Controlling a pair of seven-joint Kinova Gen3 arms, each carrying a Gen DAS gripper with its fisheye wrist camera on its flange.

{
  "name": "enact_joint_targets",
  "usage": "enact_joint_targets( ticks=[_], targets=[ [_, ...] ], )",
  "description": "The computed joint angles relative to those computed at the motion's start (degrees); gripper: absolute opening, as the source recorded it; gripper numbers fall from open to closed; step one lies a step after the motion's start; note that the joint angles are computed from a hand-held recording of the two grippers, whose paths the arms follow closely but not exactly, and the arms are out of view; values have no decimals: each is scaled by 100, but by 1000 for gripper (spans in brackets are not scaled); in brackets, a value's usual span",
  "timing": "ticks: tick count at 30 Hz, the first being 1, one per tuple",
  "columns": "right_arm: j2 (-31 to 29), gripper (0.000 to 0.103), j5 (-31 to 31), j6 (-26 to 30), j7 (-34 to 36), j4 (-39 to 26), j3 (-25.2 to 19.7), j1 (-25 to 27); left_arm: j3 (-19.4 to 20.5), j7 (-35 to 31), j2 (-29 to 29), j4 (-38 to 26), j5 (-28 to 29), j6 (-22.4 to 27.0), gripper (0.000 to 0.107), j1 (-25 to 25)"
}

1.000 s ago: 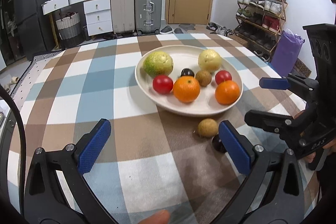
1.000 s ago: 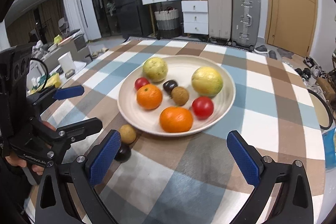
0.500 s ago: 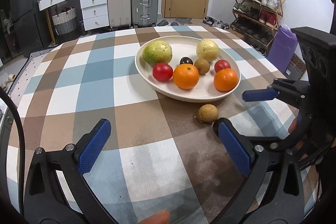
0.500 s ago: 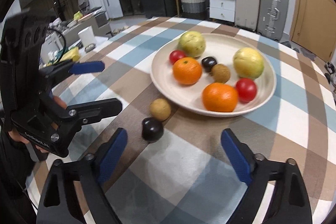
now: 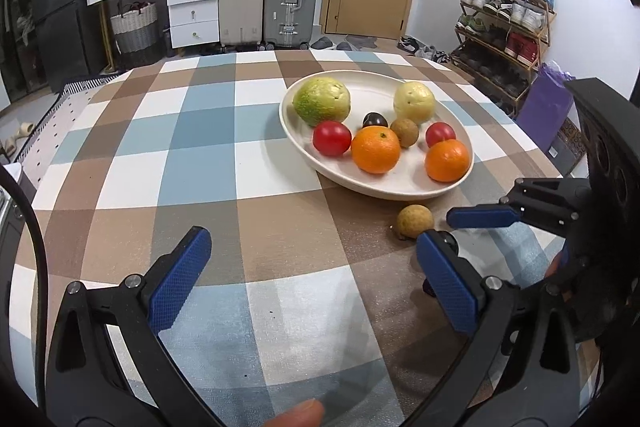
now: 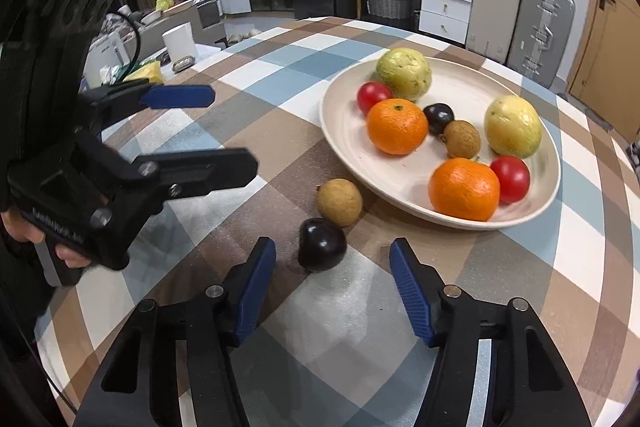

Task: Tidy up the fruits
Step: 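Reach the right tool to the dark plum and close on it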

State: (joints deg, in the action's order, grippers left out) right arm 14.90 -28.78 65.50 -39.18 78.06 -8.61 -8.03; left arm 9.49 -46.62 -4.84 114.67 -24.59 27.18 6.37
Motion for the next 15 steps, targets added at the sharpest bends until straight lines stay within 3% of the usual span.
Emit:
enact_joint_targets(
  ticks=[15],
  targets=[
    [-48, 25, 25, -87, 158, 54, -28, -92, 21, 27, 37, -35, -56, 75, 102, 50]
  ],
)
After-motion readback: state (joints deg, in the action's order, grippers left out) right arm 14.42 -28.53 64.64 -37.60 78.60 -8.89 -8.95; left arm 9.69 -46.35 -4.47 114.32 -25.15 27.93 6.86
